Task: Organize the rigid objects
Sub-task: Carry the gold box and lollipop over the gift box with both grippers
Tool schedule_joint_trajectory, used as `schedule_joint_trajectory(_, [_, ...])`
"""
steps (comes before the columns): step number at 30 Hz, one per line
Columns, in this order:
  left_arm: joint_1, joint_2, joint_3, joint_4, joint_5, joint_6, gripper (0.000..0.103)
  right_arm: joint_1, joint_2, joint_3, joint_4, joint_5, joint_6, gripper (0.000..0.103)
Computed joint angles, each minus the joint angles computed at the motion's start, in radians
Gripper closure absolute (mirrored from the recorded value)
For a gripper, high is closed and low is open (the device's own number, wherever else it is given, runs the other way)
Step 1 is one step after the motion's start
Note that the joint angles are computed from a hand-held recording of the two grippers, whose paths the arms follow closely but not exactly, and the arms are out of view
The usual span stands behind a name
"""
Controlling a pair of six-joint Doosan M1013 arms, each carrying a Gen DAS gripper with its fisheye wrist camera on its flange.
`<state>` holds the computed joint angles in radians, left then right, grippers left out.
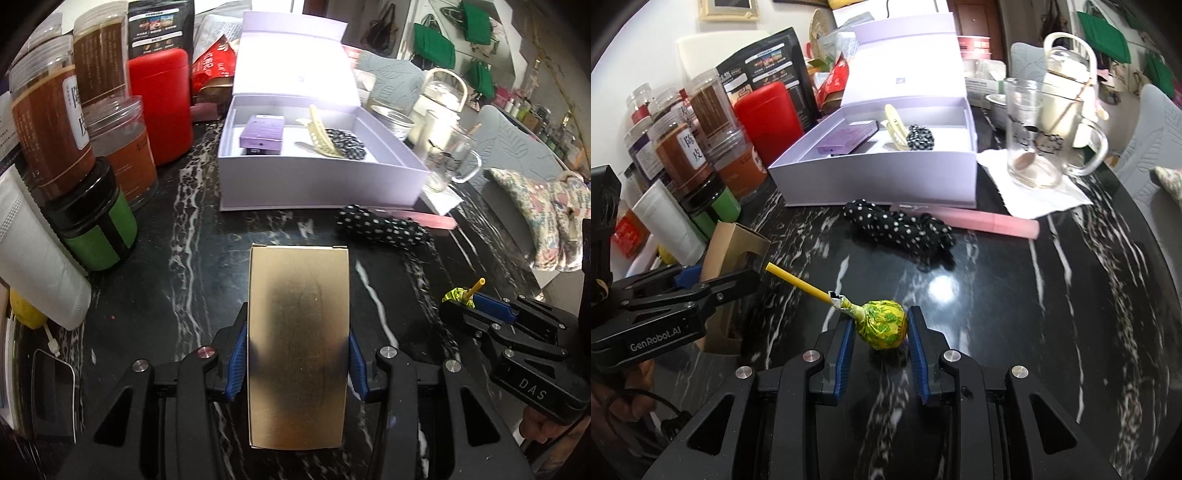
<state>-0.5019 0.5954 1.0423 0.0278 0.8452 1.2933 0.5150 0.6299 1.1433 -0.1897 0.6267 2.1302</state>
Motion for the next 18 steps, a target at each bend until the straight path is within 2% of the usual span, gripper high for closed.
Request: schedule_joint_trajectory(18, [-0.032,-0.045,0.033,-0.039,-0.038,0.07,0.058,0.027,-0.104,0.156,-0.148,-0.084,0.192,0.075])
